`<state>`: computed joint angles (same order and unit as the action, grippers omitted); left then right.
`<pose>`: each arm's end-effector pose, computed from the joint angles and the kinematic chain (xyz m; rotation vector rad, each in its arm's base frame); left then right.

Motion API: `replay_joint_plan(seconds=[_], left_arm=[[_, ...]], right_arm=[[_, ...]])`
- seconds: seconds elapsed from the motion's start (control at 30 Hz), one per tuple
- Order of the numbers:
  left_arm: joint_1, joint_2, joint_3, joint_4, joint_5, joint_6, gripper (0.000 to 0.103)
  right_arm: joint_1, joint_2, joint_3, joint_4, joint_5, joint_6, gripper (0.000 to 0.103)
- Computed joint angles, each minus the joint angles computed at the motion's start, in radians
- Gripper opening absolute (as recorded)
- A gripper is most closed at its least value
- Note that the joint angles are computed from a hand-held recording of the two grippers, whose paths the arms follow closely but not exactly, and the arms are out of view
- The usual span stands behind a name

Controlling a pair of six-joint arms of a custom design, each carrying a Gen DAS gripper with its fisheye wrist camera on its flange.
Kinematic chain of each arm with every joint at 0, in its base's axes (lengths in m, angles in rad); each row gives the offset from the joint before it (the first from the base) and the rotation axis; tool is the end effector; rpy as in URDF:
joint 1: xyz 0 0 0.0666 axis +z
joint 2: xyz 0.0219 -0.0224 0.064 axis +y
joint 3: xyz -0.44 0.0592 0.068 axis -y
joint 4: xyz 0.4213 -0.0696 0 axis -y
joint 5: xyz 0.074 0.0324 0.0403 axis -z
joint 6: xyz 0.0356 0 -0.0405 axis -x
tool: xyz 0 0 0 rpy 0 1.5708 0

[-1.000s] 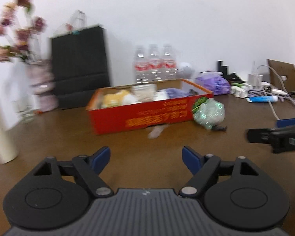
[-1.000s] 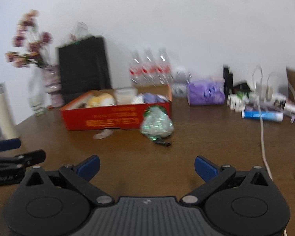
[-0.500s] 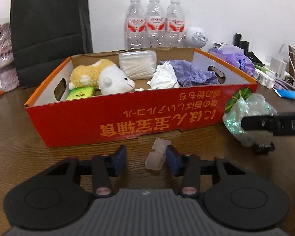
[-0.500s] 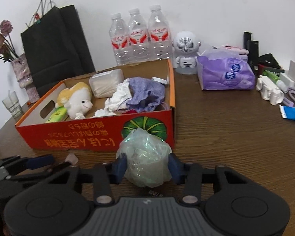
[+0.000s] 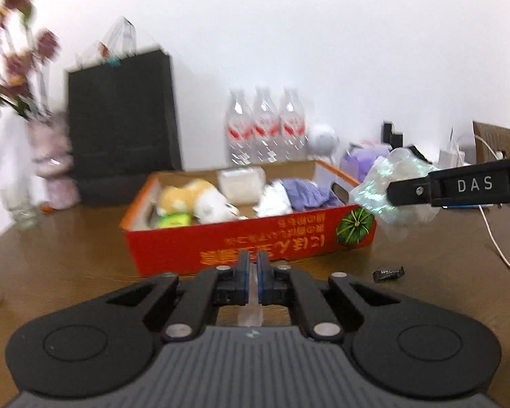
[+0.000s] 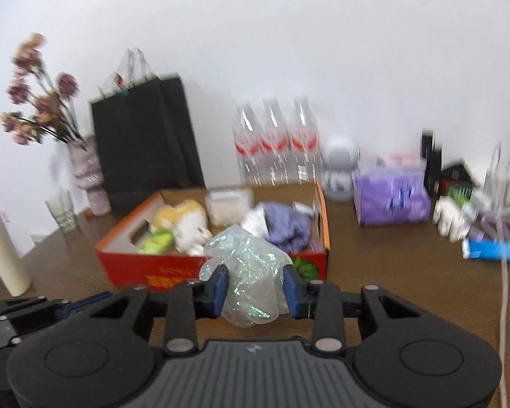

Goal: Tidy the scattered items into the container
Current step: 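Carry the plastic bag and clear piece with both tools over the box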

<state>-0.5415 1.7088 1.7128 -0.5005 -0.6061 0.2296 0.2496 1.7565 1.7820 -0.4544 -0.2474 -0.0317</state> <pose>0.5773 -0.3241 0.5094 -0.0556 1.9745 0.1277 0.6663 0.1784 0.5159 -0.3772 1.9756 0.4273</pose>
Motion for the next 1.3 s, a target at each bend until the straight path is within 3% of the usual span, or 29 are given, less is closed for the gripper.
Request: replay_joint_plan(seconds=[0.07,0.17,0.3,0.37,0.47,0.57,0.7,0.8,0.97,1.13,1.3], left_arm=[[-0.026,-0.056,-0.063,0.008,-0.043,0.044,0.005],[-0.073,-0.144,-0.18,0.081,-0.125,0.068,0.005],[-0.156,-0.214,-0.299,0.192,-0.266,-0.017,0.005],[-0.191,-0.226,-0.328,0.184,-0.31,-0.019,0.005],[-0.238,-0.246,-0.367,0.123,-0.342,0.069,0.005],[-0.265,-0.262,-0.392,0.034,-0.339,0.194,0.005],[-0.296,-0.291,-0.438,0.028,-0.369,0.24,0.005],[-0.315,-0.306,-0.466,0.045,-0.365,0.245,0.005],[-0.316,-0.303,-0.474,-0.022,-0.355,0.299,0.005],[-0.318,-0.308,-0.474,0.035,-0.363,0.26,0.004],[-0.302,-0.301,-0.43,0.034,-0.335,0.268,0.004]], right_arm=[[0.005,-0.073,-0.098,0.075,0.017,0.023,0.033],[0.003,-0.171,-0.234,0.156,-0.002,0.023,0.033],[0.019,-0.28,-0.387,0.225,0.021,0.058,0.034],[0.028,-0.321,-0.442,0.224,0.031,0.076,0.034],[0.036,-0.38,-0.529,0.233,0.025,0.078,0.034],[0.037,-0.43,-0.608,0.237,-0.003,0.066,0.034],[0.036,-0.486,-0.699,0.265,-0.008,0.033,0.034],[0.039,-0.522,-0.755,0.301,-0.002,0.034,0.034],[0.04,-0.549,-0.792,0.301,0.001,0.048,0.034],[0.038,-0.544,-0.788,0.296,-0.004,0.035,0.034],[0.041,-0.525,-0.763,0.31,-0.016,0.025,0.034]])
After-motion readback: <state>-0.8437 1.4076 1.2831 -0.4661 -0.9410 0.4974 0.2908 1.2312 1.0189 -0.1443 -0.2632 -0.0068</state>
